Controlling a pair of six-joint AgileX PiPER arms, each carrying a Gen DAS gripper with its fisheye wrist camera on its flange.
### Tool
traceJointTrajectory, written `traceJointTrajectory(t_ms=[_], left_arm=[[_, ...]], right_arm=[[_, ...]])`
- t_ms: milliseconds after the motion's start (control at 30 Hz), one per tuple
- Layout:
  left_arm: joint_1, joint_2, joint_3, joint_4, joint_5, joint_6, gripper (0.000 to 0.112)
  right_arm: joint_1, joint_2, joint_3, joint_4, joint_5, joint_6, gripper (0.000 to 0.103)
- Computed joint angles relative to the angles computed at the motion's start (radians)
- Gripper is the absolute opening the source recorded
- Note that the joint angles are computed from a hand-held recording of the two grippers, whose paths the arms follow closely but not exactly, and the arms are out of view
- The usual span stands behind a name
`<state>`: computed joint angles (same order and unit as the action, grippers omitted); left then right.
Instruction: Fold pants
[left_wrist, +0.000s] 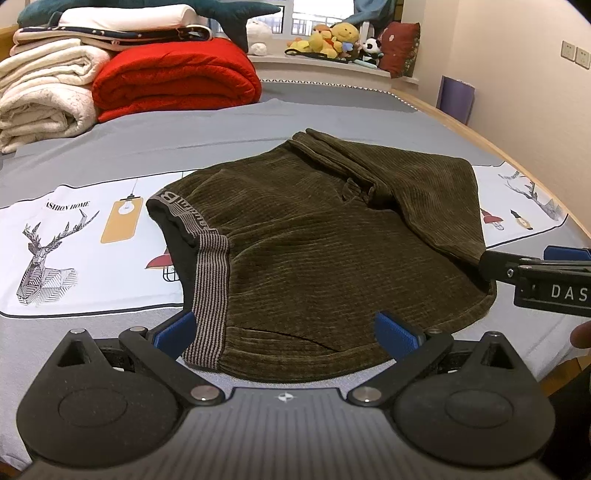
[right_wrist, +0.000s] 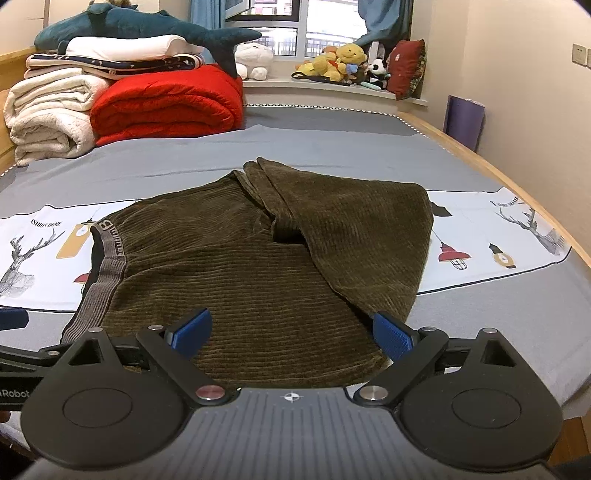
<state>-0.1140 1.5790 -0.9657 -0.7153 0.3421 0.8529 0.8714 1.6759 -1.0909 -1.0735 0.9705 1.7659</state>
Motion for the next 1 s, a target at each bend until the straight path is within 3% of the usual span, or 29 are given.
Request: traceJointTrajectory(t_ms=[167,1000], left_arm=[[0.001,0.000,-0.003,0.014,0.006,-0.014,0.103],[0.000,0.015,-0.021,0.067,0.019,-0.064,0.103]], right_arm=[[-0.003,0.001,-0.003,0.011,0.003,0.000,0.090],[-0.005,0.001,0.002,0.007,-0.026,-0.023,0.088]])
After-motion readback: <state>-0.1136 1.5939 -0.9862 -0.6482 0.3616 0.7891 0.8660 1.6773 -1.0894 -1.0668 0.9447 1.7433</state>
